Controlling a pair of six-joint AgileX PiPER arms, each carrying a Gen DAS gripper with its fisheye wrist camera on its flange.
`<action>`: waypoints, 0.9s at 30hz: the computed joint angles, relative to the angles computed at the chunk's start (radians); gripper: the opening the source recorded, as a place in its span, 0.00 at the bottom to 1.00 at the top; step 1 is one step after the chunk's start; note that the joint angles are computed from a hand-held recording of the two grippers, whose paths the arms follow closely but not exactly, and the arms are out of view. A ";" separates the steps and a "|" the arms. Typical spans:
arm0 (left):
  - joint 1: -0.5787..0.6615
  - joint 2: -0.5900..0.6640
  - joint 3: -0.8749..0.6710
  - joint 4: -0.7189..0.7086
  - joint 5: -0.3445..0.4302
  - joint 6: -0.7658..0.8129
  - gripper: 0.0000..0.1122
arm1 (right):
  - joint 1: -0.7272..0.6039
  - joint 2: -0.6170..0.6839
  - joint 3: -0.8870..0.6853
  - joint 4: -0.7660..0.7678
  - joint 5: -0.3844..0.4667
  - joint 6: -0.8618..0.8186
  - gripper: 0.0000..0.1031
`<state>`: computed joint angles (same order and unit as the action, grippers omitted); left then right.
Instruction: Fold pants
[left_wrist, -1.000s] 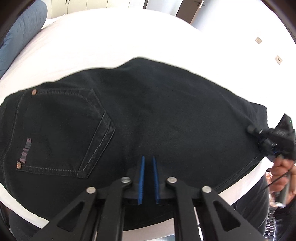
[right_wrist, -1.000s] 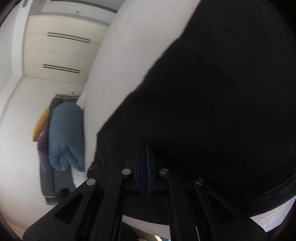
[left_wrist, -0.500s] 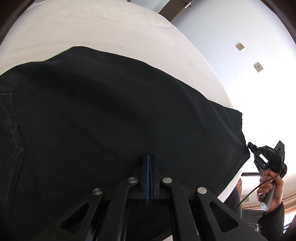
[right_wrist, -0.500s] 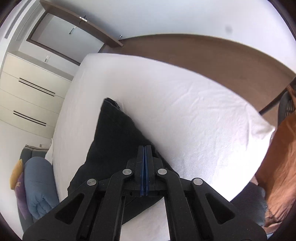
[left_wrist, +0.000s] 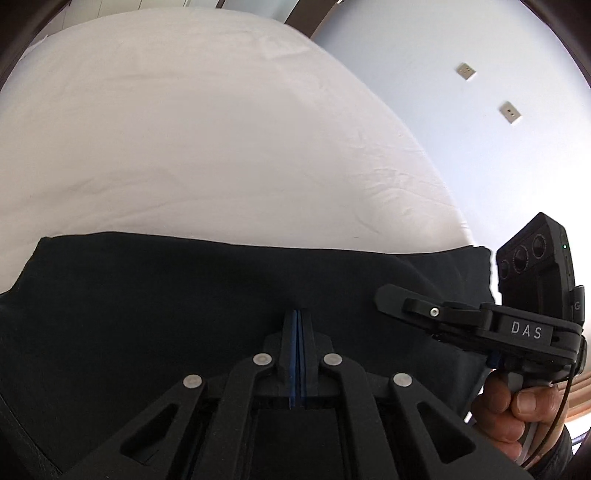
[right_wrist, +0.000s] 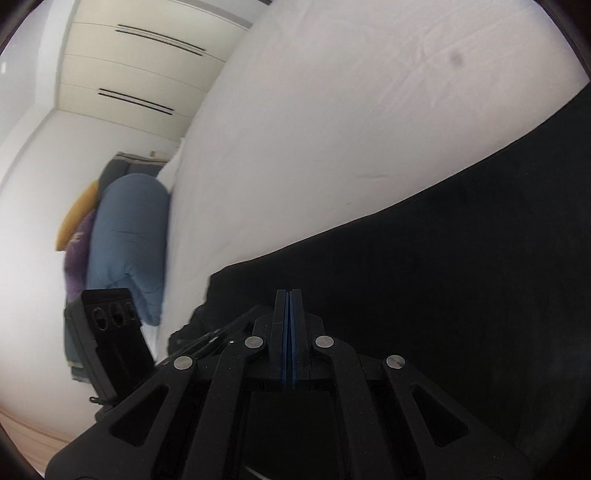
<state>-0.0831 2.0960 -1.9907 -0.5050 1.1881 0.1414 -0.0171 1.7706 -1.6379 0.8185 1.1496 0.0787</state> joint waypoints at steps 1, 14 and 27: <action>0.007 0.025 -0.010 -0.017 -0.001 -0.002 0.04 | 0.000 0.039 -0.039 -0.039 0.011 0.016 0.00; 0.310 -0.026 0.142 -0.148 -0.077 0.184 0.04 | -0.459 0.010 0.057 -0.114 -0.063 -0.092 0.00; 0.187 -0.071 0.058 -0.210 -0.036 0.164 0.00 | -0.175 -0.182 0.243 0.079 -0.082 -0.198 0.00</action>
